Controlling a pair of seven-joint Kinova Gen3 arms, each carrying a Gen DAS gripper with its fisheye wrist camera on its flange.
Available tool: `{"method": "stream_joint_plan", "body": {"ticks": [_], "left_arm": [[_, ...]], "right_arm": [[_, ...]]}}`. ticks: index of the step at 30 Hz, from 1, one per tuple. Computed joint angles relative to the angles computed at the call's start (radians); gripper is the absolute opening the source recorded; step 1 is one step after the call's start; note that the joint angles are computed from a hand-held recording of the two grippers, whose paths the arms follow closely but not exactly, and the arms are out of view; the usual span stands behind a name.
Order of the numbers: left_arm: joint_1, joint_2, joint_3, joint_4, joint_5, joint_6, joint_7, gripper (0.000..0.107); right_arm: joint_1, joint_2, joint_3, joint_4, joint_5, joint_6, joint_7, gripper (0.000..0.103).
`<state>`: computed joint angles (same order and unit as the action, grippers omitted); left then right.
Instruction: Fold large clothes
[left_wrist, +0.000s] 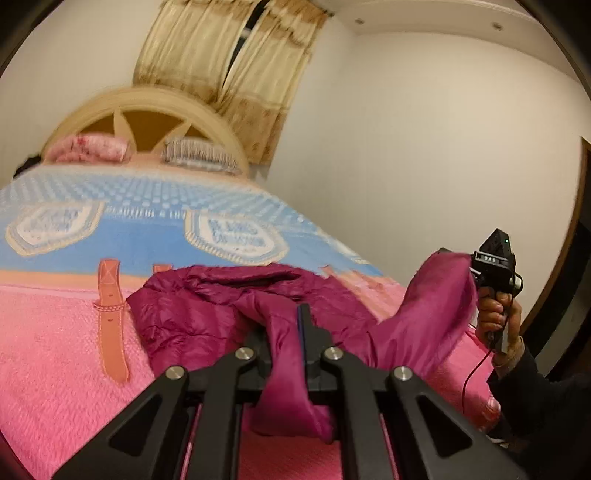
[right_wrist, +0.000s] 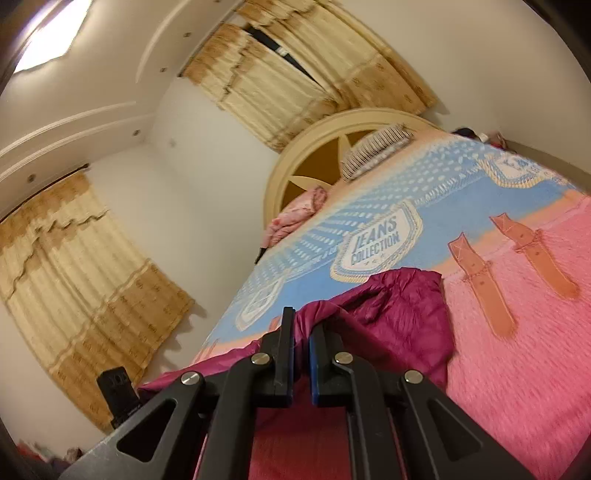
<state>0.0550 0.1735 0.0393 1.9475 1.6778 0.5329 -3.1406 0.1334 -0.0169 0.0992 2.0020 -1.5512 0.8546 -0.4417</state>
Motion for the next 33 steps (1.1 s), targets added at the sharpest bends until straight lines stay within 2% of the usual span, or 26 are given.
{"method": "stream_joint_plan", "body": {"ticks": [2, 6, 8, 10, 13, 14, 15, 16, 17, 18, 21, 23, 28, 33], "left_arm": [[0.076, 0.056, -0.093, -0.052, -0.034, -0.007, 0.077, 0.009], [0.182, 0.210, -0.278, -0.207, -0.112, 0.072, 0.228, 0.009], [0.243, 0.260, -0.371, -0.268, -0.151, 0.102, 0.306, 0.009], [0.312, 0.290, -0.454, -0.315, -0.196, 0.092, 0.378, 0.017], [0.338, 0.298, -0.496, -0.355, -0.269, 0.084, 0.494, 0.027], [0.338, 0.285, -0.488, -0.351, -0.296, 0.058, 0.523, 0.037], [0.338, 0.264, -0.473, -0.338, -0.326, 0.018, 0.542, 0.052], [0.335, 0.257, -0.456, -0.335, -0.347, -0.023, 0.555, 0.061], [0.343, 0.235, -0.456, -0.314, -0.355, -0.063, 0.568, 0.087], [0.354, 0.228, -0.463, -0.310, -0.370, -0.104, 0.578, 0.103], [0.345, 0.181, -0.409, -0.274, -0.432, -0.225, 0.612, 0.103], [0.389, 0.179, -0.426, -0.272, -0.499, -0.268, 0.692, 0.103], [0.617, 0.230, -0.549, -0.319, -0.701, -0.345, 0.838, 0.103], [0.841, 0.441, -0.756, -0.458, -0.904, -0.301, 1.020, 0.103]], "right_arm": [[-0.023, 0.078, -0.022, -0.076, 0.012, -0.062, -0.057, 0.005], [-0.073, 0.217, -0.072, -0.226, 0.118, -0.214, -0.208, 0.005], [-0.128, 0.288, -0.055, -0.305, 0.185, -0.279, -0.289, 0.005], [-0.159, 0.336, -0.047, -0.368, 0.260, -0.313, -0.371, 0.005], [-0.234, 0.420, 0.026, -0.470, 0.360, -0.320, -0.493, 0.005], [-0.233, 0.454, 0.026, -0.508, 0.395, -0.317, -0.533, 0.005], [-0.222, 0.471, 0.006, -0.529, 0.436, -0.323, -0.569, 0.005], [-0.211, 0.492, -0.013, -0.551, 0.476, -0.332, -0.603, 0.005], [-0.186, 0.516, -0.049, -0.577, 0.517, -0.339, -0.635, 0.005], [-0.168, 0.532, -0.077, -0.592, 0.548, -0.345, -0.661, 0.005], [-0.158, 0.580, -0.095, -0.635, 0.596, -0.343, -0.714, 0.005], [-0.155, 0.599, -0.107, -0.653, 0.629, -0.346, -0.743, 0.005], [-0.178, 0.619, -0.115, -0.675, 0.734, -0.374, -0.836, 0.005], [-0.236, 0.647, -0.070, -0.742, 0.884, -0.344, -0.965, 0.009]]}}
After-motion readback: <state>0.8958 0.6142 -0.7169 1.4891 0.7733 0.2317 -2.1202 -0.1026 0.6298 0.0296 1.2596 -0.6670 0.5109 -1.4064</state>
